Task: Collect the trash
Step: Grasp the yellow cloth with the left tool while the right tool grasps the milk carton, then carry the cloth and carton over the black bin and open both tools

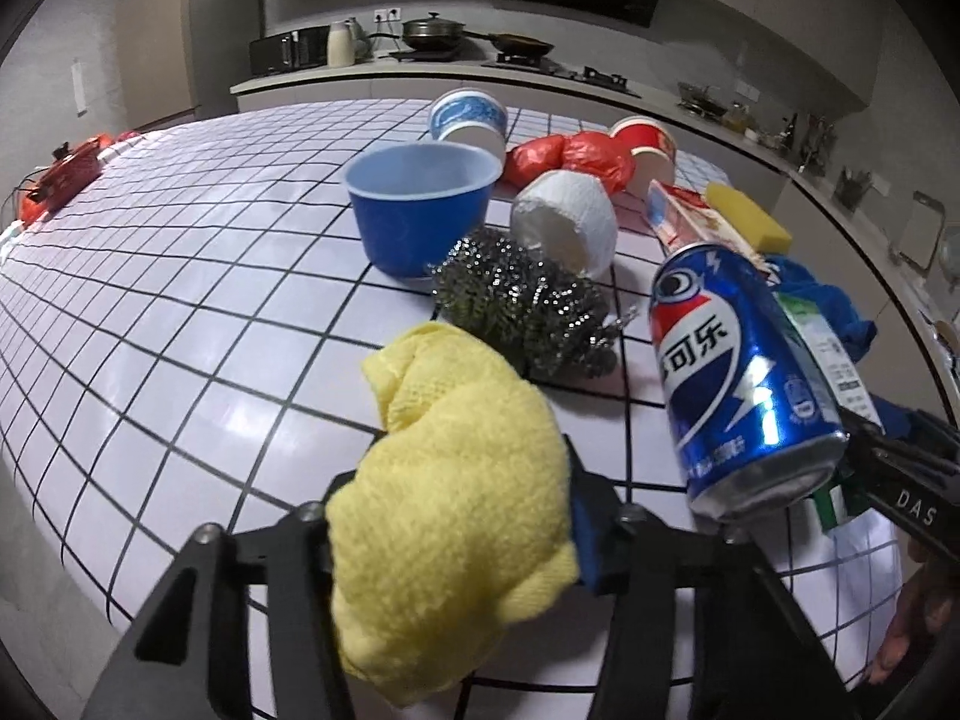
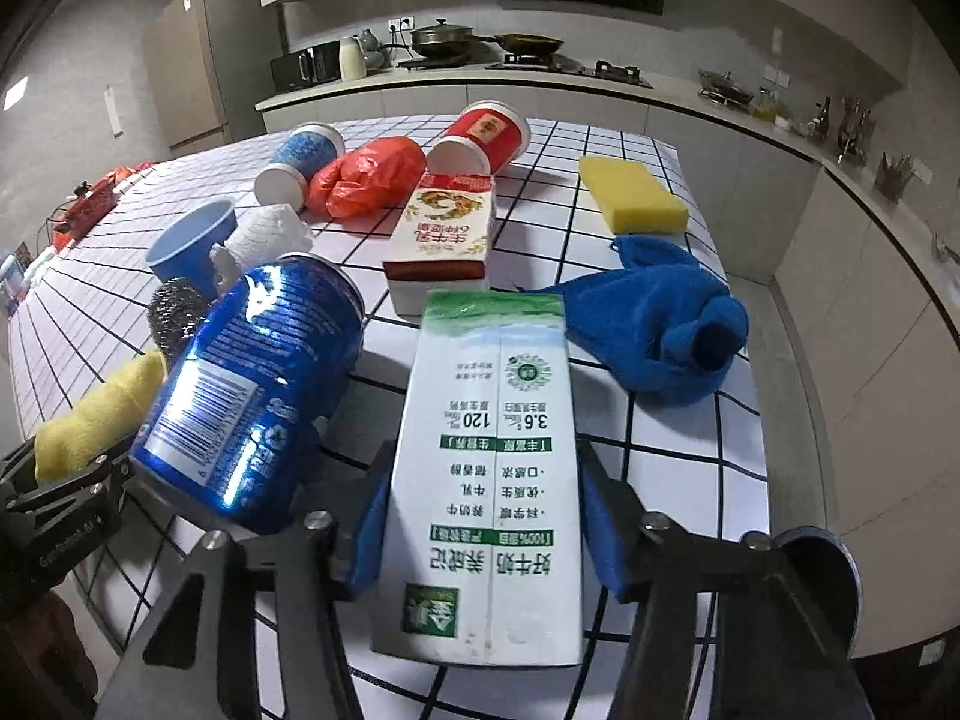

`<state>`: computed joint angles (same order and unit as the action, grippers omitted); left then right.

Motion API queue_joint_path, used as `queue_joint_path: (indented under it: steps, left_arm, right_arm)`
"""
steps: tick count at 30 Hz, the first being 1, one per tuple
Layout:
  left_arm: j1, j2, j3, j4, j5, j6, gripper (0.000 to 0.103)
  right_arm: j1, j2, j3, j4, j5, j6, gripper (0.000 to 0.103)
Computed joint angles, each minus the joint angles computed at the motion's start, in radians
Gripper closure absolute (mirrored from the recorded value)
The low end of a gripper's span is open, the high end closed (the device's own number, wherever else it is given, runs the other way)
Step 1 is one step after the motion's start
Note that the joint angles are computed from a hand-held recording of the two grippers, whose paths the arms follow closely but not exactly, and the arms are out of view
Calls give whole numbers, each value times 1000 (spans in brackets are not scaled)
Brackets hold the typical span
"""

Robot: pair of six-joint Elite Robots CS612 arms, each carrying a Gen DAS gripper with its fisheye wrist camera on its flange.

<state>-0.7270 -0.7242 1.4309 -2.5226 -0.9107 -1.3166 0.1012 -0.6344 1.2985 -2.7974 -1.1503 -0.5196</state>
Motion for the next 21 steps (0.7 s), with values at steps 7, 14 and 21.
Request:
queue_joint_path:
  steps: [7,14,21]
  left_arm:
    - [-18,-29,26,-39,49,33,57]
    - [-40,-40,0,-67,99,101,57]
    - [-54,25,-132,-137,80,266,57]
  right_arm:
    - [-11,-39,49,-61,42,7,47]
    - [-45,-83,92,-135,85,31,47]
    - [-110,-113,126,-195,82,76,47]
